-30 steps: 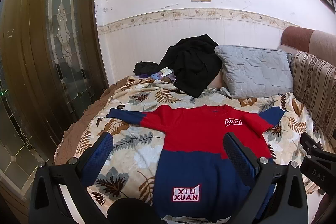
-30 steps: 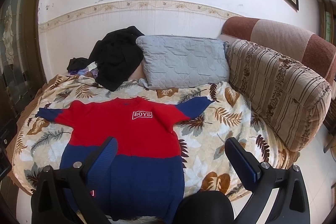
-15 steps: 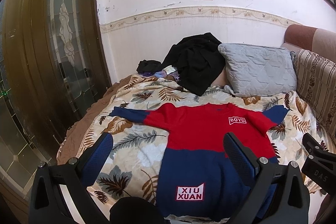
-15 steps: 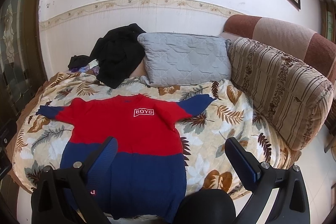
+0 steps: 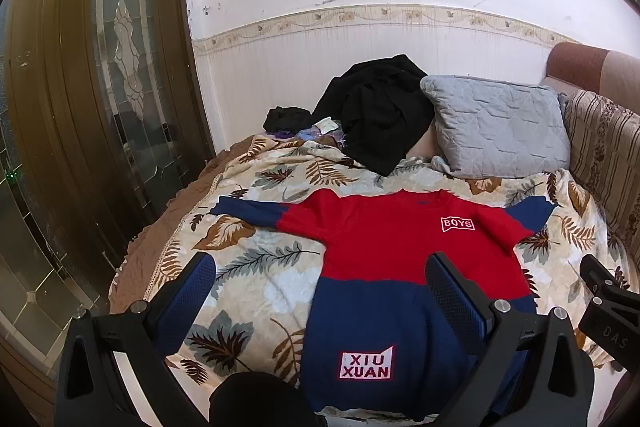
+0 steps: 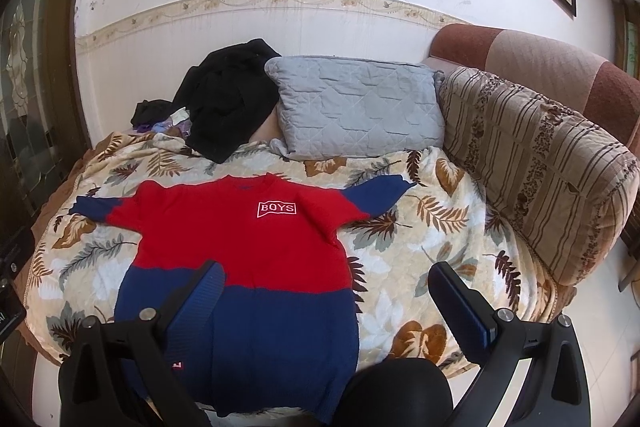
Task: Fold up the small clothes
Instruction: 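Move both grippers toward the red-and-blue sweater lying flat on the bed, then grasp the blue sleeve cuff with the right gripper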
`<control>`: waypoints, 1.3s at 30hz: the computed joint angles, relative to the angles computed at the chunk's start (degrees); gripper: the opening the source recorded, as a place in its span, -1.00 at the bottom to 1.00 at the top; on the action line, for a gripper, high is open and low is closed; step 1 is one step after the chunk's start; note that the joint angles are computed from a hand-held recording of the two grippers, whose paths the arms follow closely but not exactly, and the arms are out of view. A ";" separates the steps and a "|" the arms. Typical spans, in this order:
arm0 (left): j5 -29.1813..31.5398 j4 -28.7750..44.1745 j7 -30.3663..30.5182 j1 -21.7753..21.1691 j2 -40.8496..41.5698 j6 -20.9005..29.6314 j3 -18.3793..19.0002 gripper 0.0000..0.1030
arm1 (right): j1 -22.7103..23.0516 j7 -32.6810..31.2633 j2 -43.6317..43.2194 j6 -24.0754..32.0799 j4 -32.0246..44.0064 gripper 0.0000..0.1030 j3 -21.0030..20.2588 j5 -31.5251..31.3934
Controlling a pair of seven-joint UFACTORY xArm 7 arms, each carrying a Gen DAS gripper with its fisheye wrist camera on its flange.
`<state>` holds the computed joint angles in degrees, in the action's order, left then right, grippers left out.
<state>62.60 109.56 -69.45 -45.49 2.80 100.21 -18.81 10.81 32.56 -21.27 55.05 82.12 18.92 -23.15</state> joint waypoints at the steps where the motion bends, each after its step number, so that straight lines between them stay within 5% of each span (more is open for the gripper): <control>1: -0.12 0.09 0.01 0.05 0.10 0.01 0.04 1.00 | 0.03 -0.03 0.04 0.00 -0.02 1.00 -0.04 0.04; 21: -2.98 1.68 1.59 0.78 2.64 -1.44 2.43 1.00 | 1.28 -0.49 4.34 0.47 1.61 1.00 -1.50 0.10; 39: -10.43 9.43 8.10 3.88 13.69 -8.57 12.30 1.00 | 4.50 0.36 24.62 2.05 16.70 1.00 -10.15 -3.63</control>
<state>52.17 118.99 -61.35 -41.61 16.49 91.64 -6.51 15.32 32.92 3.35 57.10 98.82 8.77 -26.78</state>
